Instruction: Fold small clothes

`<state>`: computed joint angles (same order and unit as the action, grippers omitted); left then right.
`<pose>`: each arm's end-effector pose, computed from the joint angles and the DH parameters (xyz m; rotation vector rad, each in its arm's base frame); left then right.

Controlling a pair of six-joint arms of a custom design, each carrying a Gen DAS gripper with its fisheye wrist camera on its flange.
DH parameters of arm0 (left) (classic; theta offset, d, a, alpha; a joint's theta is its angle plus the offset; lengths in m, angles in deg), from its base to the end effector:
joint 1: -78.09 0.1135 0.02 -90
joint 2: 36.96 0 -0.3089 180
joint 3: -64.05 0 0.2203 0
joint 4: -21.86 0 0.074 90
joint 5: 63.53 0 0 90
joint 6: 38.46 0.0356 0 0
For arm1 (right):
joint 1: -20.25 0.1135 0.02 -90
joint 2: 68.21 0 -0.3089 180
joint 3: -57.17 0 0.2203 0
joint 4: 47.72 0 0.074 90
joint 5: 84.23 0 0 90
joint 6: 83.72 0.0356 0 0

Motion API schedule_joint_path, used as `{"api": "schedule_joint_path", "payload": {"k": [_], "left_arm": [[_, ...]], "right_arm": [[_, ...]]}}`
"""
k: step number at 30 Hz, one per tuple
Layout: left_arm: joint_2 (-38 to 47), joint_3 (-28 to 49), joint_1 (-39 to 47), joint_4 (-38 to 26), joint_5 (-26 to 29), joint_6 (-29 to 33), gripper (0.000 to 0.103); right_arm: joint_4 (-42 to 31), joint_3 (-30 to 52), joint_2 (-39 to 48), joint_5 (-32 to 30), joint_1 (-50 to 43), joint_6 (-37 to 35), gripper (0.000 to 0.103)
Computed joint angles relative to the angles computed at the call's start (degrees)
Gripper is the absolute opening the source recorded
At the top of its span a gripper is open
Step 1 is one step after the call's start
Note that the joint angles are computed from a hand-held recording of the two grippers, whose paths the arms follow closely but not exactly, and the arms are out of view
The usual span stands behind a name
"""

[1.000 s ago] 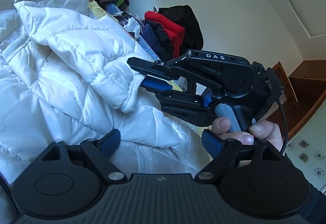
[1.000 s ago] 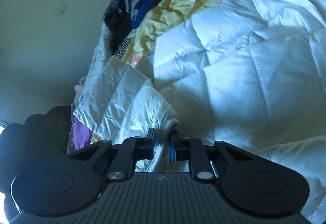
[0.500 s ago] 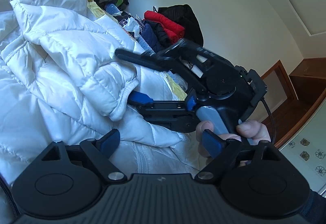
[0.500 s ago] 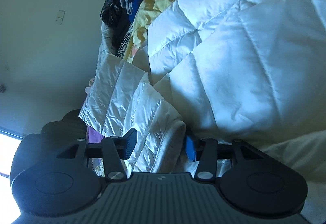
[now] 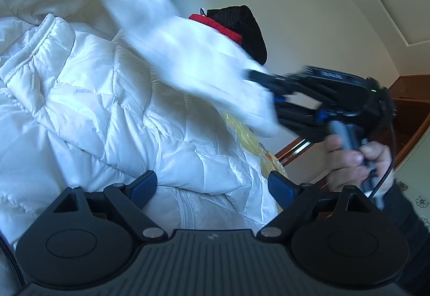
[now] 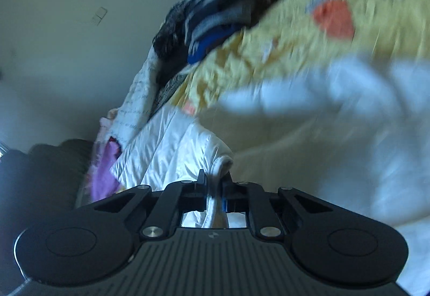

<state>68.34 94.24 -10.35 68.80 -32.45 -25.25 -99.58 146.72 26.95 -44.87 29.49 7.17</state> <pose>0.0370 -0.2386 0.1549 -0.4291 1.8790 -0.9517 0.3104 0.0784 0.3182 -0.5062 2.3746 1.1954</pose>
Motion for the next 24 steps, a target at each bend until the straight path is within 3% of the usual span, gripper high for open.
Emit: {"api": "schedule_joint_path", "payload": {"k": [5,8,15,19,21,22,24], "left_arm": [[0.2,-0.1,0.0,0.3,0.0,0.0,0.09],[0.3,-0.2,0.0,0.4,0.0,0.1,0.09],[0.2,-0.8,0.5,1.3,0.3,0.8,0.091],[-0.4,-0.5,0.7,-0.1,0.5,0.9,0.091],[-2.0,1.2,0.6,-5.7,0.2,-0.4,0.091],[-4.0,3.4,-0.1,-12.9,-0.7,-2.5,0.091],[-8.7,10.4,-2.3,-35.6,-2.9,-10.4,0.091]], "right_arm": [[-18.8,13.4,1.4,1.3,-13.1,-13.9,0.014],[-24.1,15.6,3.3,4.3,-20.2,-20.1,0.014],[-15.6,1.4,4.7,8.6,-26.5,-24.2,0.014],[-4.8,-8.7,4.5,8.4,-26.2,-19.8,0.016],[-1.0,-11.9,3.8,5.9,-27.1,-15.3,0.035],[-1.3,-12.3,4.1,3.7,-28.3,-14.3,0.039],[-3.6,-12.4,4.2,-0.7,-30.9,-14.5,0.053]]}}
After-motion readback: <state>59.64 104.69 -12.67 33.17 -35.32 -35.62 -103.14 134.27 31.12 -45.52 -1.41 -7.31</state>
